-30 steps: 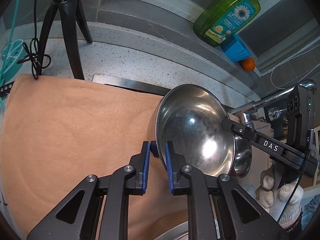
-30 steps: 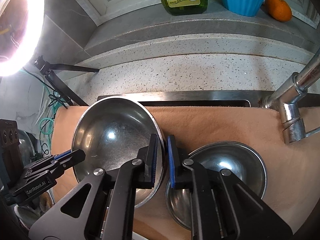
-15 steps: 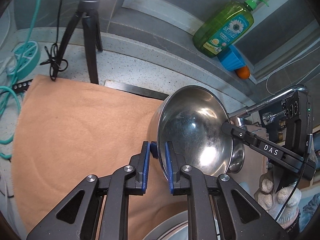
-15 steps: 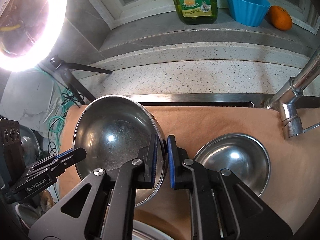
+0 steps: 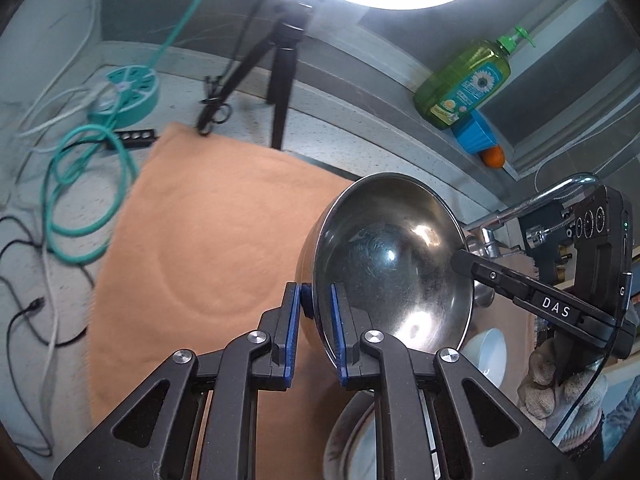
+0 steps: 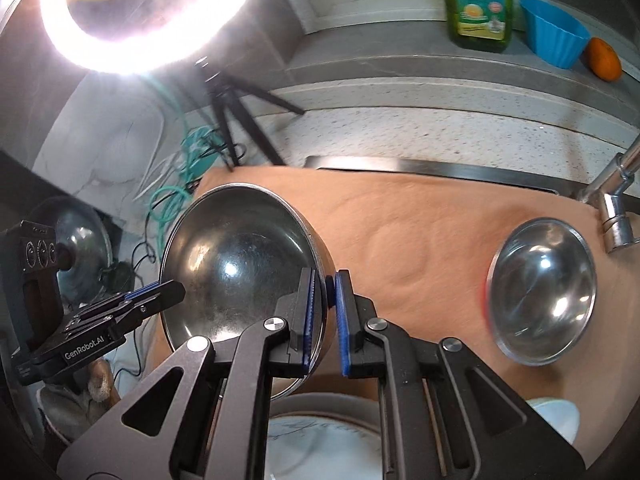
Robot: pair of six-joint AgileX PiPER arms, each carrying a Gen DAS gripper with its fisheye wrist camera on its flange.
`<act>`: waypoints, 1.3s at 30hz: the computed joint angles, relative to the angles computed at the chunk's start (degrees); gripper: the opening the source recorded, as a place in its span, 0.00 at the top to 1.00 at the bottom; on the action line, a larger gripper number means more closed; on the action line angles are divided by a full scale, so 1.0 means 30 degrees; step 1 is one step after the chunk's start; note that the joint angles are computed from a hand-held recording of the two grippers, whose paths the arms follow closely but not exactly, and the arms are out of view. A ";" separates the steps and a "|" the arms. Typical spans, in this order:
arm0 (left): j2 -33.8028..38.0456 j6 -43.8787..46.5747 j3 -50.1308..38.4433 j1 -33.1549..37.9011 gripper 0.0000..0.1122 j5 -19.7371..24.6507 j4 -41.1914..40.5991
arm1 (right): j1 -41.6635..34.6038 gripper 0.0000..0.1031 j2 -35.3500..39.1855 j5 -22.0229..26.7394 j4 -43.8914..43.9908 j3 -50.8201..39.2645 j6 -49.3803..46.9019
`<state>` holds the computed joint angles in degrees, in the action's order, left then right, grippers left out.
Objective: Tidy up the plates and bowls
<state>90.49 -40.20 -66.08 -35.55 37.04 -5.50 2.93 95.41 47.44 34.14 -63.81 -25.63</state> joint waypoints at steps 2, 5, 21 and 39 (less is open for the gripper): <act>-0.0996 -0.0363 0.1119 0.0092 0.88 -0.0018 0.0262 | 0.0794 0.90 -0.0337 -0.0164 0.0098 0.0486 0.0114; -0.2279 -0.0839 0.2633 0.0176 0.88 0.0076 0.0452 | 0.1749 0.90 -0.0680 -0.0382 0.0454 0.1256 0.0085; -0.7314 -0.3060 0.8875 -0.0002 0.88 -0.0036 0.0046 | 0.6471 0.90 -0.1389 -0.2461 0.1059 0.4537 0.1408; -0.7533 -0.3521 0.9929 -0.0099 0.88 -0.0790 0.0153 | 0.6733 0.88 -0.0838 -0.2770 0.1967 0.5390 0.0229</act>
<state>67.90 -50.76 -36.30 -35.84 34.67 -5.04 23.13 92.89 39.13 40.04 -47.64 -24.95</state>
